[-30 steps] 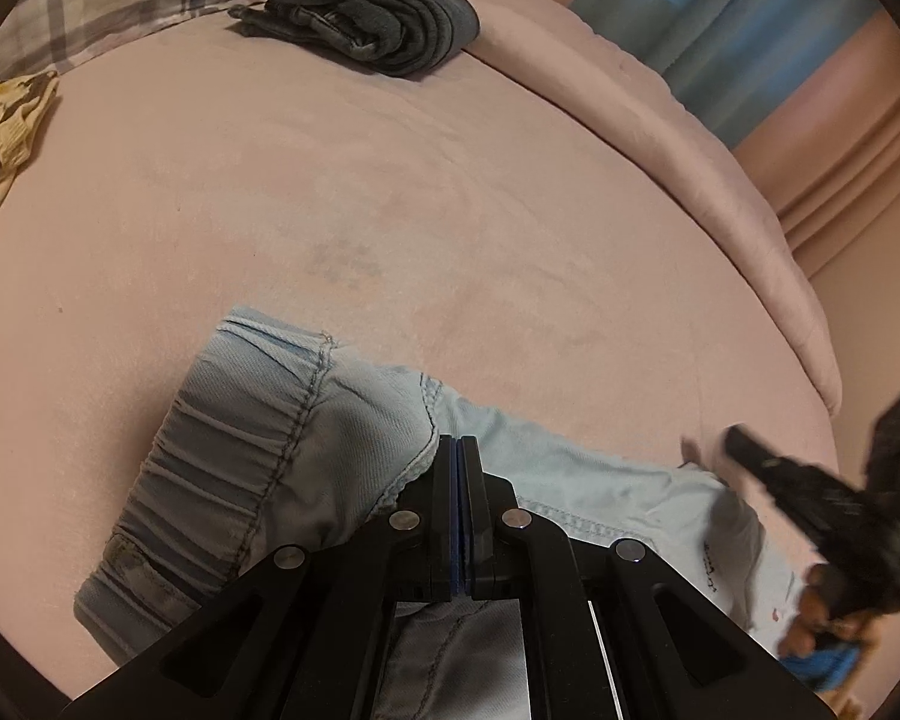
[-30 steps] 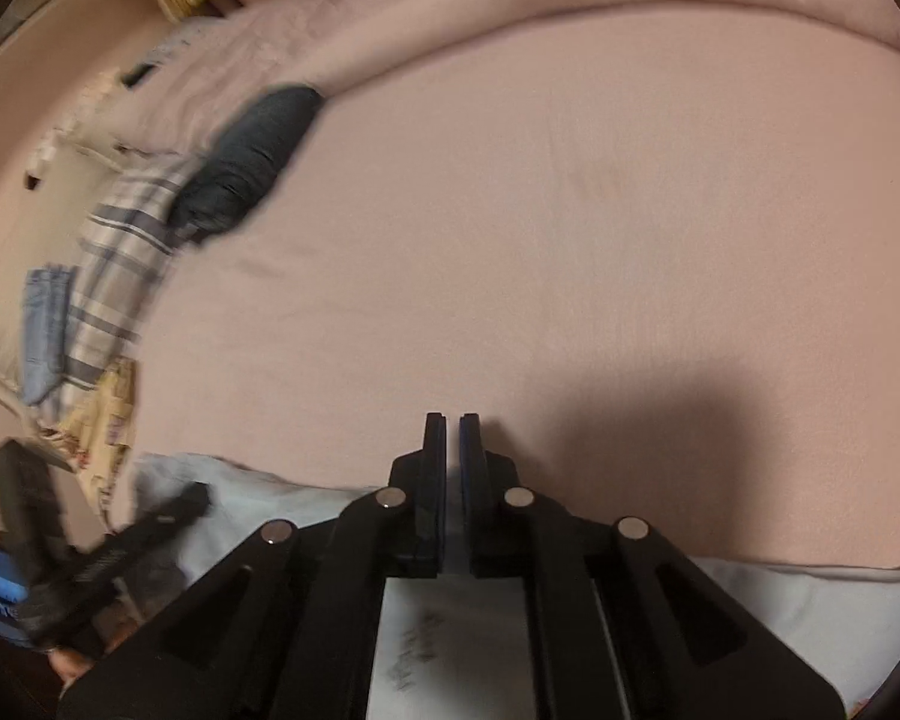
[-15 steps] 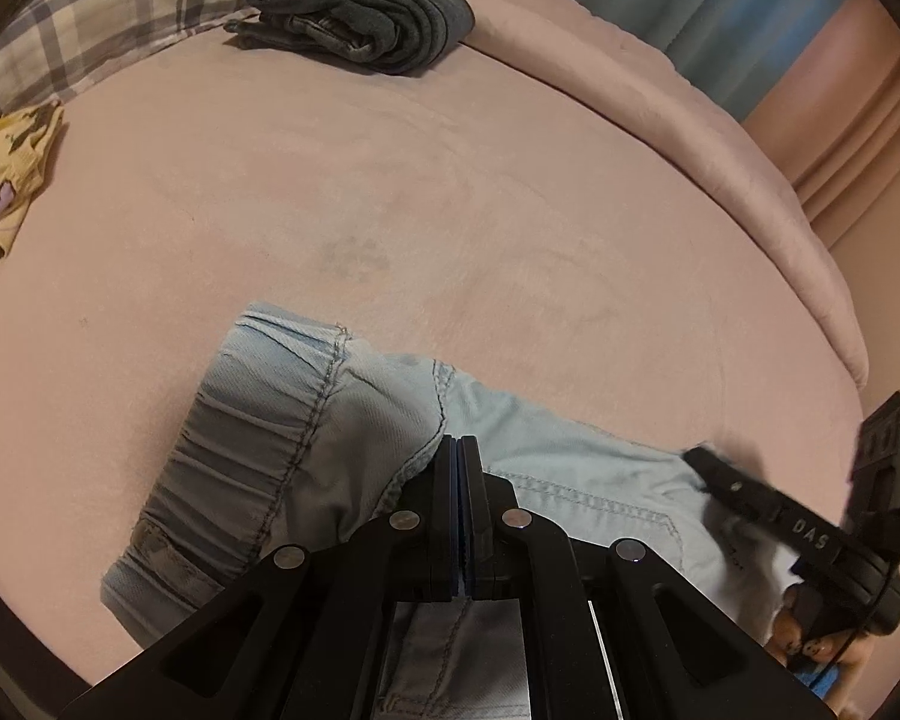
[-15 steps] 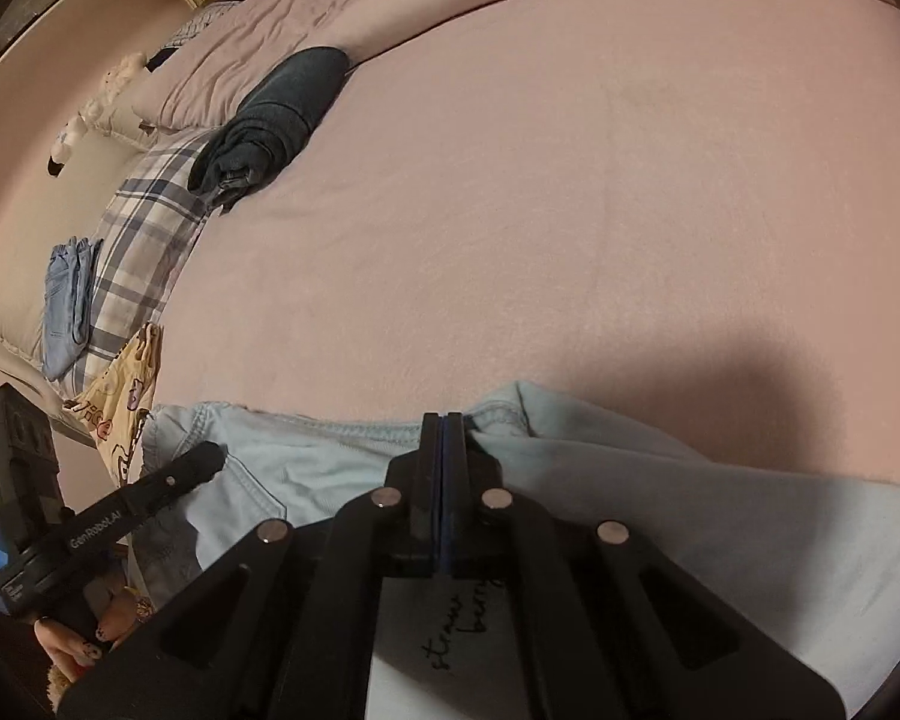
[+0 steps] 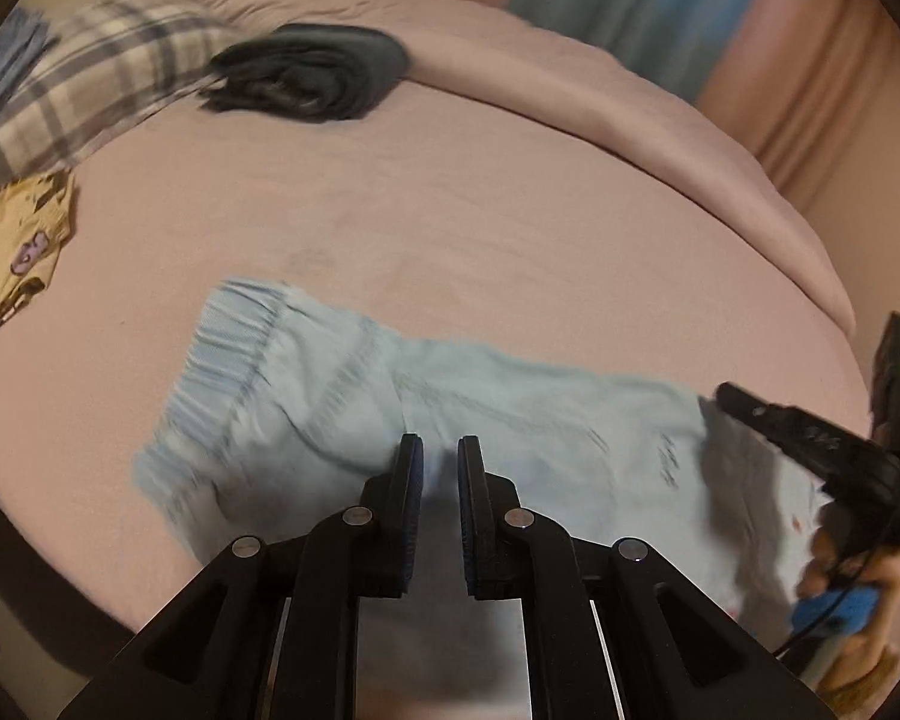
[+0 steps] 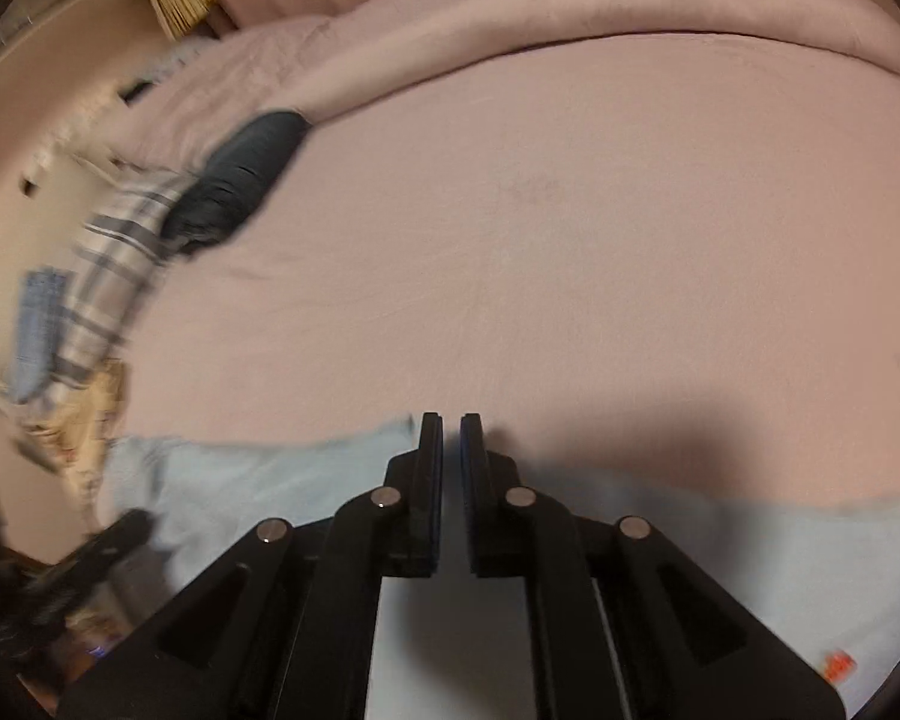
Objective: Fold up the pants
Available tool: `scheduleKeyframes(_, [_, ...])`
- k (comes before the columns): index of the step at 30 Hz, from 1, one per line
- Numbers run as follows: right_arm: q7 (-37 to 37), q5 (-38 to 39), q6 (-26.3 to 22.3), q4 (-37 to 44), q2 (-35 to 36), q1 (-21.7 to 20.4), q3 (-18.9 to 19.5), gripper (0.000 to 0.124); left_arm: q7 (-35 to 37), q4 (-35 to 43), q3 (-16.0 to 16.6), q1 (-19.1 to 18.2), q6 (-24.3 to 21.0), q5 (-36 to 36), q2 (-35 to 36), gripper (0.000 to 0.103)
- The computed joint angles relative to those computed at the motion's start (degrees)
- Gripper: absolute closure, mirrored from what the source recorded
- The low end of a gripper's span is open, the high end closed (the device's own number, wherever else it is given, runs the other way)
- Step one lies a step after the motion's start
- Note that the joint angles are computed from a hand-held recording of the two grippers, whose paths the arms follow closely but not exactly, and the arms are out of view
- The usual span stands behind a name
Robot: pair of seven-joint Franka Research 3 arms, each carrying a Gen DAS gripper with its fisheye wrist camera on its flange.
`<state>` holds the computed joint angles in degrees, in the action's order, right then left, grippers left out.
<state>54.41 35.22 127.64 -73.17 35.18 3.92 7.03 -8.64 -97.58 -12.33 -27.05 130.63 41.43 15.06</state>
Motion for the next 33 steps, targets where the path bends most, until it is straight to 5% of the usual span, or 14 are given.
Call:
scheduleKeyframes(4, [-5.7, 0.1, 1.3, -10.7, -8.4, -2.8, -1.8, 0.089, 0.5, -2.1, -0.8, 0.6, 13.4, -0.5, 0.4, 0.096])
scheduleKeyframes(5, [-5.9, -0.2, 0.9, -12.1, -9.3, -3.0, -2.4, 0.087, 1.6, -1.2, -0.7, 0.2, 13.6, -0.5, 1.3, 0.096])
scheduleKeyframes(8, [-7.2, -2.4, -0.5, -16.9, -11.9, -3.8, -4.6, 0.087, 9.6, 5.8, -1.7, -0.8, 6.7, -6.3, 6.6, 0.096])
scheduleKeyframes(11, [-10.7, -2.1, 2.5, -23.8, -15.0, -4.8, -5.5, 0.09, 13.6, 7.1, -1.9, -1.3, 6.0, -10.9, 8.9, 0.096])
scheduleKeyframes(20, [-13.9, 4.2, 0.2, -27.1, -16.8, -6.9, -6.2, 0.094, 9.1, 2.3, -0.1, -4.1, 5.5, -9.9, 5.7, 0.096])
scheduleKeyframes(23, [-14.7, 4.3, 1.4, -29.2, -18.6, -6.8, -6.6, 0.095, 8.7, 4.5, -0.6, -5.2, 2.0, -9.4, 6.4, 0.096])
scheduleKeyframes(29, [-11.6, 1.2, 14.9, -33.9, -21.8, -5.6, -8.7, 0.091, 13.9, 9.9, -1.1, -5.6, -0.5, -8.7, 8.2, 0.096])
scheduleKeyframes(33, [-7.0, -2.0, 17.1, -32.5, -19.6, -6.4, -9.9, 0.092, 20.6, 19.0, -0.8, -6.8, 2.4, -7.9, 14.1, 0.096])
